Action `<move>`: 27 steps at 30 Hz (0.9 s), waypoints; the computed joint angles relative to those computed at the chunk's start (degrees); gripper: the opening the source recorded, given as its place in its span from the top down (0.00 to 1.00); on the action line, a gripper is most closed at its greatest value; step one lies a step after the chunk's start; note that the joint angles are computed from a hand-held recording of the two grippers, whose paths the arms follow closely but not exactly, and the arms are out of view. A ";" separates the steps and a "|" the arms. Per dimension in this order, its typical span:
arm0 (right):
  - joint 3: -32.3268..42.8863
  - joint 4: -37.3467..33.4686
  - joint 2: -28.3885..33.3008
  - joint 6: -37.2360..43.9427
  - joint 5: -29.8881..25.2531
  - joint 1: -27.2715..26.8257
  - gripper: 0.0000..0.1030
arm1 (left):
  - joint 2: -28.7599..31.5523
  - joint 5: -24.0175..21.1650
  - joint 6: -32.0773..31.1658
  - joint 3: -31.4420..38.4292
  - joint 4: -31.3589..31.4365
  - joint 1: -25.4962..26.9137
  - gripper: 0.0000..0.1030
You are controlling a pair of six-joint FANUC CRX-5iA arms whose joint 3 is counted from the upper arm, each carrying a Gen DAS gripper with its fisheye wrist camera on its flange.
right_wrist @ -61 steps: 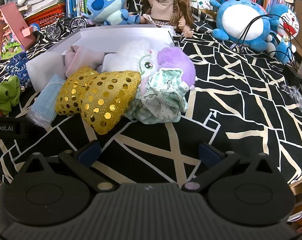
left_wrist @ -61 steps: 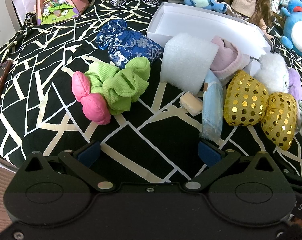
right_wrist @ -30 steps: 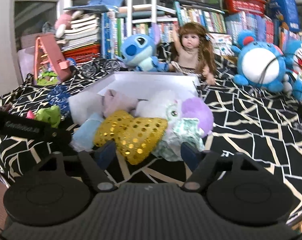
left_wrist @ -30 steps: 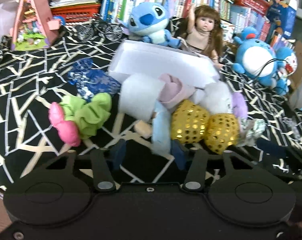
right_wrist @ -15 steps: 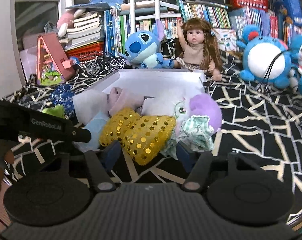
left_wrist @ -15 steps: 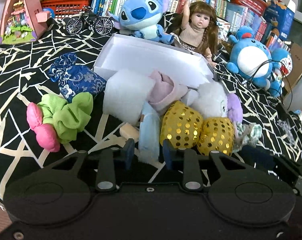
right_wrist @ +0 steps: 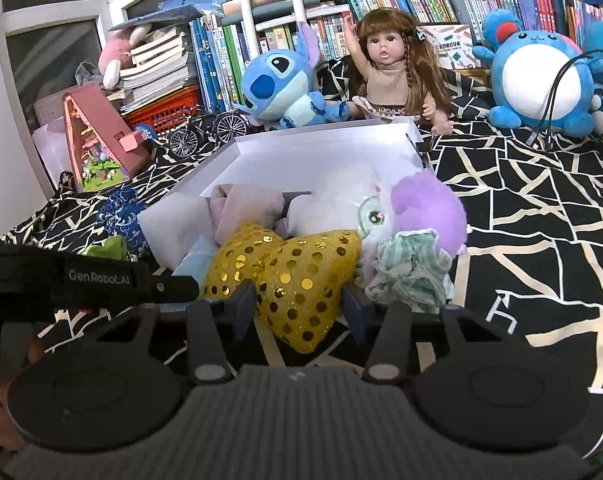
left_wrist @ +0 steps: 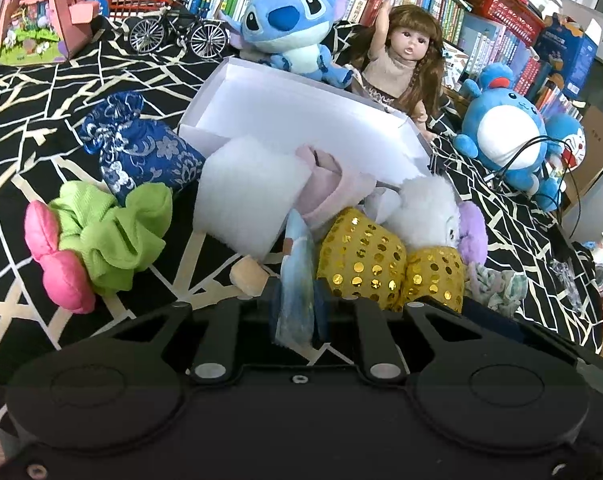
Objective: Organize soft objects
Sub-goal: 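Grasp the light blue packet with the left tool while the right tool grasps the gold sequin bow, then carry the packet with the left tool into the box while the right tool carries the bow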
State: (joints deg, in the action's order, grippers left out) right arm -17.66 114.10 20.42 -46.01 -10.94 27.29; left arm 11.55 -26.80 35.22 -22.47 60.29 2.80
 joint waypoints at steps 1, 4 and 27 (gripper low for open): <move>0.16 0.57 0.11 -0.67 0.24 -0.23 0.47 | 0.16 0.12 -0.22 -0.03 0.46 -0.16 0.84; 0.87 2.35 0.64 -2.49 0.96 -0.91 0.46 | 0.41 0.79 -0.79 -0.20 1.48 -0.63 0.84; 0.22 2.48 -1.17 -1.25 -7.18 1.06 0.64 | -4.62 3.94 -7.59 -2.98 7.45 -1.72 0.92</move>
State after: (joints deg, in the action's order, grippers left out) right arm -17.44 116.58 19.25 -47.27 -18.13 28.36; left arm 6.93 -22.85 27.63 -25.44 67.75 1.08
